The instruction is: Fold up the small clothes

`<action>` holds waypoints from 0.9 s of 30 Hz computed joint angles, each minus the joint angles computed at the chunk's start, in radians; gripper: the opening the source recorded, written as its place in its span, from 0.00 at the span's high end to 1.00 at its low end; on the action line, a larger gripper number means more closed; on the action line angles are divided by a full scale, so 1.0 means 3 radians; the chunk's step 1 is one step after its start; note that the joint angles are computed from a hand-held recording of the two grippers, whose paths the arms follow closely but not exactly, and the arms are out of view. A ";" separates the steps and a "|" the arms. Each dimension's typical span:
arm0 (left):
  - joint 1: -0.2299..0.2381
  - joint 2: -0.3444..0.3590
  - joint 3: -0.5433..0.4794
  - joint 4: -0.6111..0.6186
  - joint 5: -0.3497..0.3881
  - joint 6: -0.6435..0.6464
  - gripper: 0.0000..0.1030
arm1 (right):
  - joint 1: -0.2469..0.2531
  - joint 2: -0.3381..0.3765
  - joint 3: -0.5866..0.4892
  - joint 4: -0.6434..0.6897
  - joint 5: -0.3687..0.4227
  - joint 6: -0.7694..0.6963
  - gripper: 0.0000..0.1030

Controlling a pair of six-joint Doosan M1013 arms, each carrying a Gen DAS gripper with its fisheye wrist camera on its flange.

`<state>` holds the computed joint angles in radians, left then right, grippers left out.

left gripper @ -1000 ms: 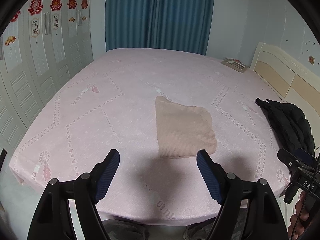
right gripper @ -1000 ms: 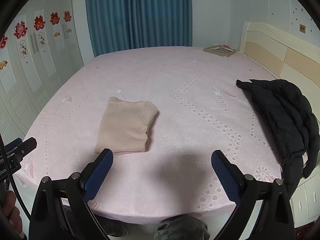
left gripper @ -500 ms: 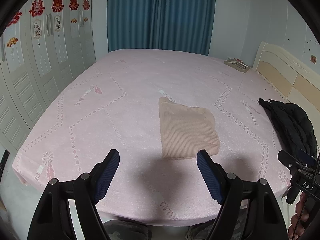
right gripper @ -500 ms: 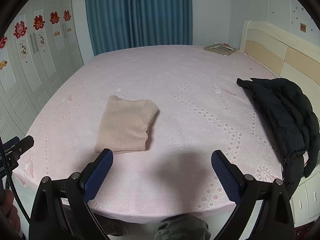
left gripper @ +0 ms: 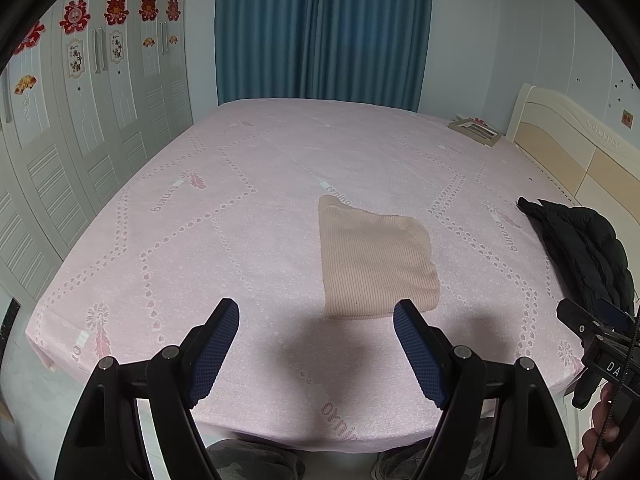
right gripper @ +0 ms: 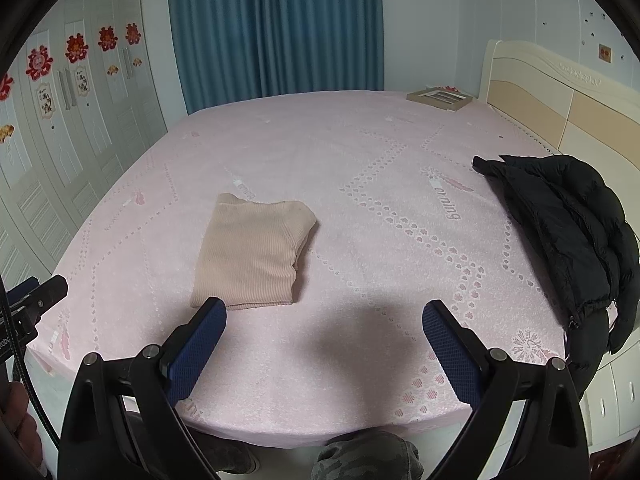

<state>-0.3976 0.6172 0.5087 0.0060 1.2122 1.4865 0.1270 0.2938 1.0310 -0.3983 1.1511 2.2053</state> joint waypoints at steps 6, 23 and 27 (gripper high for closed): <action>-0.0001 0.0000 -0.0002 0.0007 0.0001 -0.0002 0.24 | 0.0001 0.0002 -0.0010 0.0007 0.0015 0.0010 0.06; 0.0015 0.0001 -0.0022 -0.0029 0.0025 0.0010 0.23 | 0.0007 0.0015 -0.0034 0.0006 0.0049 0.0038 0.06; 0.0017 0.0000 -0.0028 -0.0032 0.0025 0.0015 0.23 | 0.0012 0.0014 -0.0035 0.0000 0.0043 0.0044 0.06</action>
